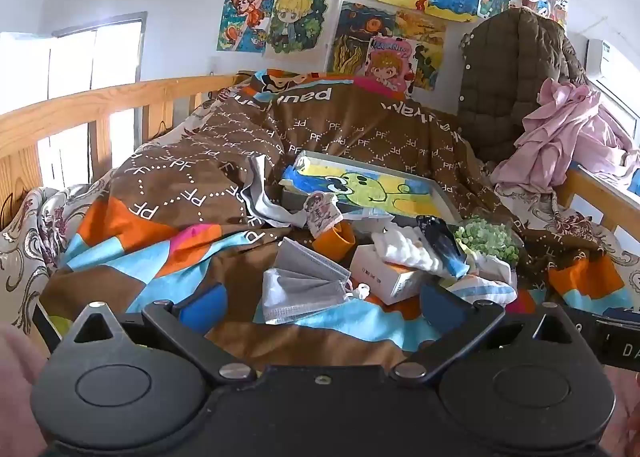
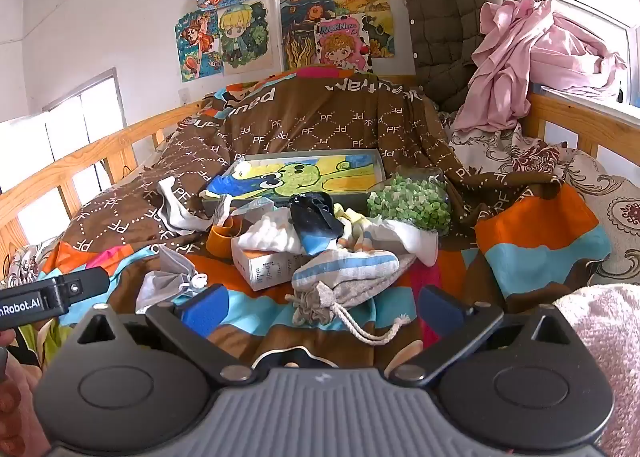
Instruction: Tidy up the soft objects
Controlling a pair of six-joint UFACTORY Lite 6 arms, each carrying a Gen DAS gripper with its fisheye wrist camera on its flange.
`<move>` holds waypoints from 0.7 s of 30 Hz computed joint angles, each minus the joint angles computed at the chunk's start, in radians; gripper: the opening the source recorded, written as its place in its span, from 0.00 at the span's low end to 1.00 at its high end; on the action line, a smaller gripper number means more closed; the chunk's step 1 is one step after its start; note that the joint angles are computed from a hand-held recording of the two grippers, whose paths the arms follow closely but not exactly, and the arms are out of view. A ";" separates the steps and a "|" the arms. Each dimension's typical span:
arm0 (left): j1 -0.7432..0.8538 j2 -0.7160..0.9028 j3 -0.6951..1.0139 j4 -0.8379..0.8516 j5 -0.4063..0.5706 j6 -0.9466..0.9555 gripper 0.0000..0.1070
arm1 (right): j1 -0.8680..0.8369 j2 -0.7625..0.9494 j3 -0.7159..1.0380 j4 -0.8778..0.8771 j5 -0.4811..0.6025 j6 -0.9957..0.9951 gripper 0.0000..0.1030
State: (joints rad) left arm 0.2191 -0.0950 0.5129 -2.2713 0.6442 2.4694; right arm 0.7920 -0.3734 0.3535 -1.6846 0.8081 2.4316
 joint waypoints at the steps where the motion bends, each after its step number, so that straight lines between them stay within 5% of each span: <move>1: 0.000 0.000 0.000 0.000 0.002 0.000 0.96 | 0.000 0.000 0.000 0.000 0.000 0.000 1.00; 21: 0.012 0.062 -0.004 -0.004 0.046 0.039 0.96 | -0.002 0.001 -0.004 -0.008 0.001 0.007 1.00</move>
State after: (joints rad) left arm 0.2315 -0.0328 0.5093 -2.2749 0.6901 2.5081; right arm 0.7903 -0.3720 0.3497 -1.6923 0.8091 2.4389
